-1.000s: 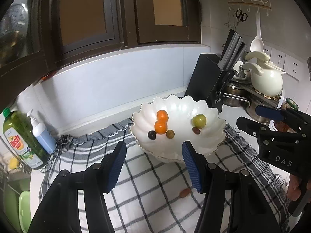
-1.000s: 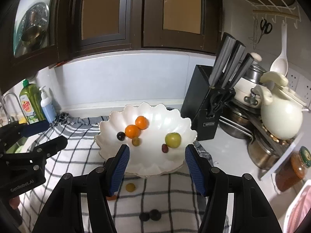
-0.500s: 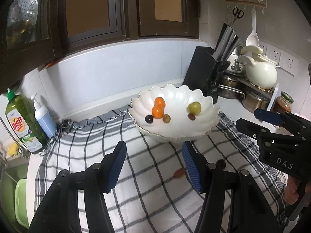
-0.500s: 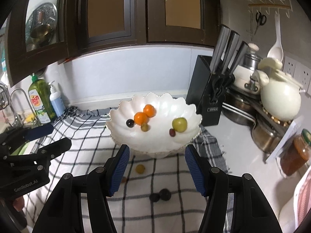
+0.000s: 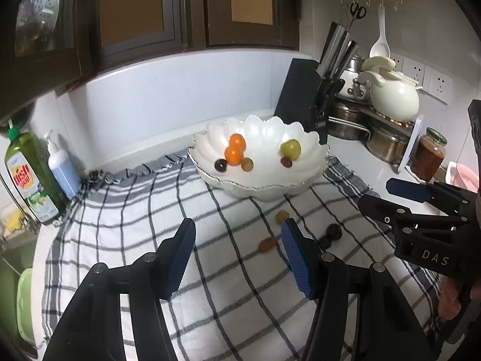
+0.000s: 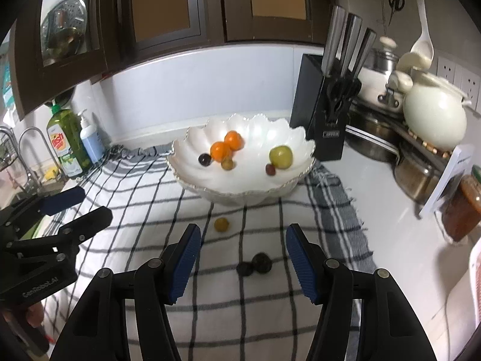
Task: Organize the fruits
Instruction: 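Move the left tool to the red-brown date while the right tool approaches a dark plum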
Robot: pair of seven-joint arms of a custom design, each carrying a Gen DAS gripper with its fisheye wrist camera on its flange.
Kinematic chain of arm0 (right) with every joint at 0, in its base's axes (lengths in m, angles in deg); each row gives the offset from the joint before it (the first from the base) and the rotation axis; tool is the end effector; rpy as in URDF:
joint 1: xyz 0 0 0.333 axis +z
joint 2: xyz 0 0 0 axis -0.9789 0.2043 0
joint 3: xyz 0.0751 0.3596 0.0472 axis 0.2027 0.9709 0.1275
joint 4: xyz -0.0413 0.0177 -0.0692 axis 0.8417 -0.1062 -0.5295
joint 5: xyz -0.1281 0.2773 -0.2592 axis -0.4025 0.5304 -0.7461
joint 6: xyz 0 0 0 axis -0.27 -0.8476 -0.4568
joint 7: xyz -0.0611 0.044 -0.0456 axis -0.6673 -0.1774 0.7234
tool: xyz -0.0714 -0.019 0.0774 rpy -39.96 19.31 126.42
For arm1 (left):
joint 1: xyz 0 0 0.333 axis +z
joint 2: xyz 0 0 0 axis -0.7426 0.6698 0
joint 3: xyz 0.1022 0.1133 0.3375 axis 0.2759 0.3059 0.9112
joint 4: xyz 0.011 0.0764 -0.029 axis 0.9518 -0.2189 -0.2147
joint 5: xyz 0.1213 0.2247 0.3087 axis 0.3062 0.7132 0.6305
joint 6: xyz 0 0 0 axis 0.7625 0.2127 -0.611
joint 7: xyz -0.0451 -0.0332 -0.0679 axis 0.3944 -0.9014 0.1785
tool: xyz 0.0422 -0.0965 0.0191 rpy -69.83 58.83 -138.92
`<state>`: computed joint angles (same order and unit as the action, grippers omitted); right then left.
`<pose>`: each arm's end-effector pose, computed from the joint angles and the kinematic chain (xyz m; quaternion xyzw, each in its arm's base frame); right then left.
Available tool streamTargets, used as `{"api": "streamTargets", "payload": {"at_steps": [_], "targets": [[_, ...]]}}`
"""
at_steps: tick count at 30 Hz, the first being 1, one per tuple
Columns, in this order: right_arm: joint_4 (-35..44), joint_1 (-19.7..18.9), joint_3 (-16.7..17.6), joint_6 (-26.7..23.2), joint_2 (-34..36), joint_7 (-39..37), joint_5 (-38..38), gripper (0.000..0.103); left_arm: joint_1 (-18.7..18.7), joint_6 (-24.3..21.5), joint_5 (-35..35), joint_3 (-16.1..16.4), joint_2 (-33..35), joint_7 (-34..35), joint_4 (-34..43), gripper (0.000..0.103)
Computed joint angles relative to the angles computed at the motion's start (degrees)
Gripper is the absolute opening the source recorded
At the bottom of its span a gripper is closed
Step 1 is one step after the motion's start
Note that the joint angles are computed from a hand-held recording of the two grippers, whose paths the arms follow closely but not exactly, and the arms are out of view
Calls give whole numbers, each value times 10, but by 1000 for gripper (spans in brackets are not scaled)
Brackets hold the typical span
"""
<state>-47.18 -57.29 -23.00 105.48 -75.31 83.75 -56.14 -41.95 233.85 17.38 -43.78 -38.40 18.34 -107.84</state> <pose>0.5662 0.2824 0.5238 -0.7816 0.4574 -0.1790 0.3846 0.4812 -0.1126 0.5321 -0.6766 0.5954 -0.2780 0.3325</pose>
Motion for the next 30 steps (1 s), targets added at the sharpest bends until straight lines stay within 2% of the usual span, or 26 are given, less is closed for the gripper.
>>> {"api": "streamTargets", "payload": {"at_steps": [12,20,26,30], "targets": [[-4,-3,-2,-25,10,9,12,60,-8,-3,13,2,15,-14,-6,58],[8,-14,5,-52,25,-1,51,56,-12,7,31,5,35,-24,-4,58],[12,-3,-9,-50,38,32,20,56,-16,3,67,8,57,-45,7,58],[13,5,-21,-38,48,61,-19,52,-26,6,72,20,74,-40,13,56]]}}
